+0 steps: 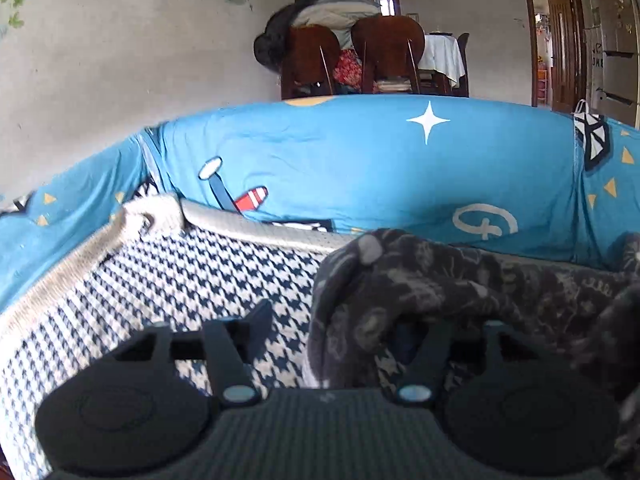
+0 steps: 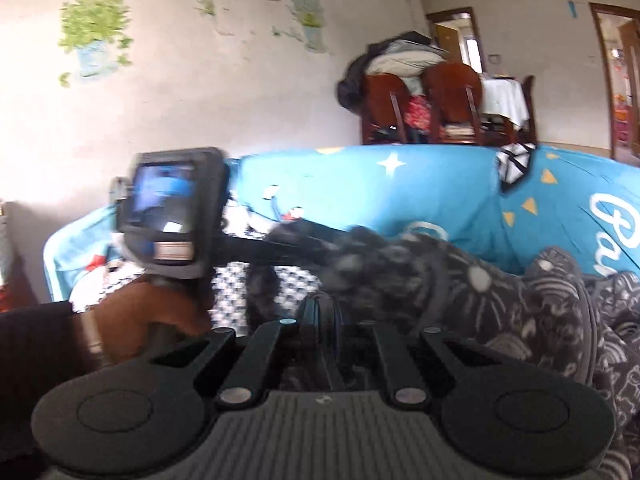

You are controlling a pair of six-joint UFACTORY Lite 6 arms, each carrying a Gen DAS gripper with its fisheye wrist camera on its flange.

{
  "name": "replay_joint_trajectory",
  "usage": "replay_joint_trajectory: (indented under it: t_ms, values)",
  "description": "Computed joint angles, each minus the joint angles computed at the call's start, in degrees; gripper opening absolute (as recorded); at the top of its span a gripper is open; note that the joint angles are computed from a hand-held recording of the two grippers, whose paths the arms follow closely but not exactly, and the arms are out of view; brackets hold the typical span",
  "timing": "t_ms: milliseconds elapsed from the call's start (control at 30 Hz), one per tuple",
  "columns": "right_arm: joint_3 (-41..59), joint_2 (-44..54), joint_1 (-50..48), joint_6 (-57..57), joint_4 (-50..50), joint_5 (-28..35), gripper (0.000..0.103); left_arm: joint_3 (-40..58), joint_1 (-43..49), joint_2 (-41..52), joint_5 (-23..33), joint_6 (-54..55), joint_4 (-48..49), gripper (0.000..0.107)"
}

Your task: Fold clothes

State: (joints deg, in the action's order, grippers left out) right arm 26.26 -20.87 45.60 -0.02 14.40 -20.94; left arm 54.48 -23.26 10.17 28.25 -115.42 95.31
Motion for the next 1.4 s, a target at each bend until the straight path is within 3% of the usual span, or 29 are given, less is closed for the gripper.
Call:
replay_joint_trajectory:
  t_ms: [133, 267, 400, 567, 800, 1000, 1400]
  values:
    - [-3.64, -5.21, 9.69, -11.13, 16.78, -0.27, 0.010, -4.33, 6.75, -6.70, -13.51, -1.57, -1.31, 0.088]
    - [-5.93, -5.45, 18.53, -18.62, 29.74, -3.13, 0.010, -10.66, 9.25, -14.45, -19.45, -5.77, 1.96, 0.097]
    - [-6.47, -2.74, 24.83, -21.42, 36.09, -4.81, 0.011, -15.94, 9.48, -21.16, -21.93, -5.34, 0.66, 0.097]
    - [-7.03, -2.11, 29.56, -27.77, 43.31, -5.83, 0.016, -19.85, 4.45, -27.00, -15.18, 0.25, -5.16, 0.100]
    - [-7.67, -5.70, 31.94, -42.13, 60.36, -10.57, 0.019, -23.22, -3.00, -30.52, -14.41, 6.69, -11.39, 0.101]
    - [-10.19, -12.57, 36.11, -57.49, 80.82, -22.00, 0.033, -27.68, -14.25, -33.03, -10.65, 5.00, -9.21, 0.103]
    - [-18.27, -33.77, 41.99, -70.58, 101.78, -39.26, 0.038, -34.80, -32.97, -37.08, -0.38, -0.37, -12.10, 0.103]
